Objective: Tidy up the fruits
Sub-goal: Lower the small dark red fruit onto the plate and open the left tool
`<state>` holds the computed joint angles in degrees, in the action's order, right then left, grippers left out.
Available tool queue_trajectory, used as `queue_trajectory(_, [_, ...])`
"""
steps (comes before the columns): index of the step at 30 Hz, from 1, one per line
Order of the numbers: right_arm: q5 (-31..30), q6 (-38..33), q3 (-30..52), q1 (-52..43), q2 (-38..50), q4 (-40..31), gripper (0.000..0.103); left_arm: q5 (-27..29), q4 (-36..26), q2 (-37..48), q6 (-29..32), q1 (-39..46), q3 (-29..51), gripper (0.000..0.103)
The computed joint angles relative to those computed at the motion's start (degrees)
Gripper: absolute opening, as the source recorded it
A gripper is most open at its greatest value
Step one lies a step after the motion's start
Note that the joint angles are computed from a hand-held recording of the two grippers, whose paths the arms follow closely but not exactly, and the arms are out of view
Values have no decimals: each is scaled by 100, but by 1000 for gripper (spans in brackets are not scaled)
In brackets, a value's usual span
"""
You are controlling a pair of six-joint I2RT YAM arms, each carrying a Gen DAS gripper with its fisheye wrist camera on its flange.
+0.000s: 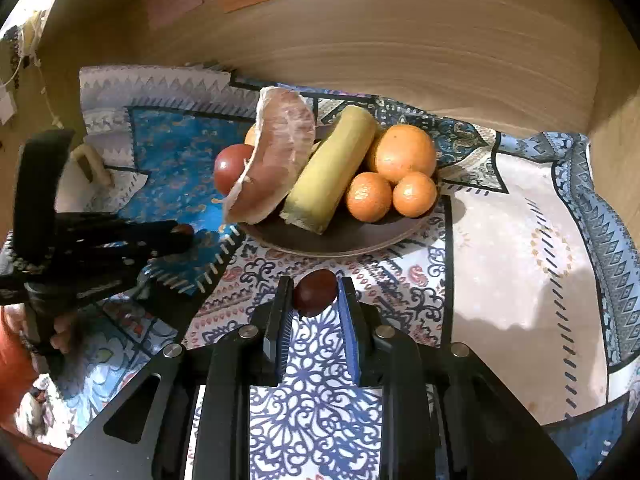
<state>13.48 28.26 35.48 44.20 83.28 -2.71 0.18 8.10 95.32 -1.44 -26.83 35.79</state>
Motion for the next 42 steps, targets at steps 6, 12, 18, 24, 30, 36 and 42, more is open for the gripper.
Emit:
queue_trajectory(6, [-31,-227,4,-186,-147,-28,20,-72,-82,-375,-118,-330,3,19])
queue_trajectory(12, [3,-540,191,-322,-169,-91,20,-126,-153,-208,-232,-674,363,19])
queue_trajectory(18, [-181,-725,339,-512,69,111,20,-194,-101,153,-324,-884,721,19])
queue_trajectory(24, [-338,-820,426,-655,429,235,20,-149,-120,563,-417,-928,1040,19])
queue_trajectory(30, [-352,-834,482,-726,699,349,20,-145,-130,855,-450,-951,1249,19])
queue_trajectory(36, [-357,-857,568,-714,845,314,20,-52,-77,925,-449,-887,1246,19])
queue_trajectory(42, [-284,-777,611,-716,919,252,43,-127,-239,1003,-412,-920,1330,24])
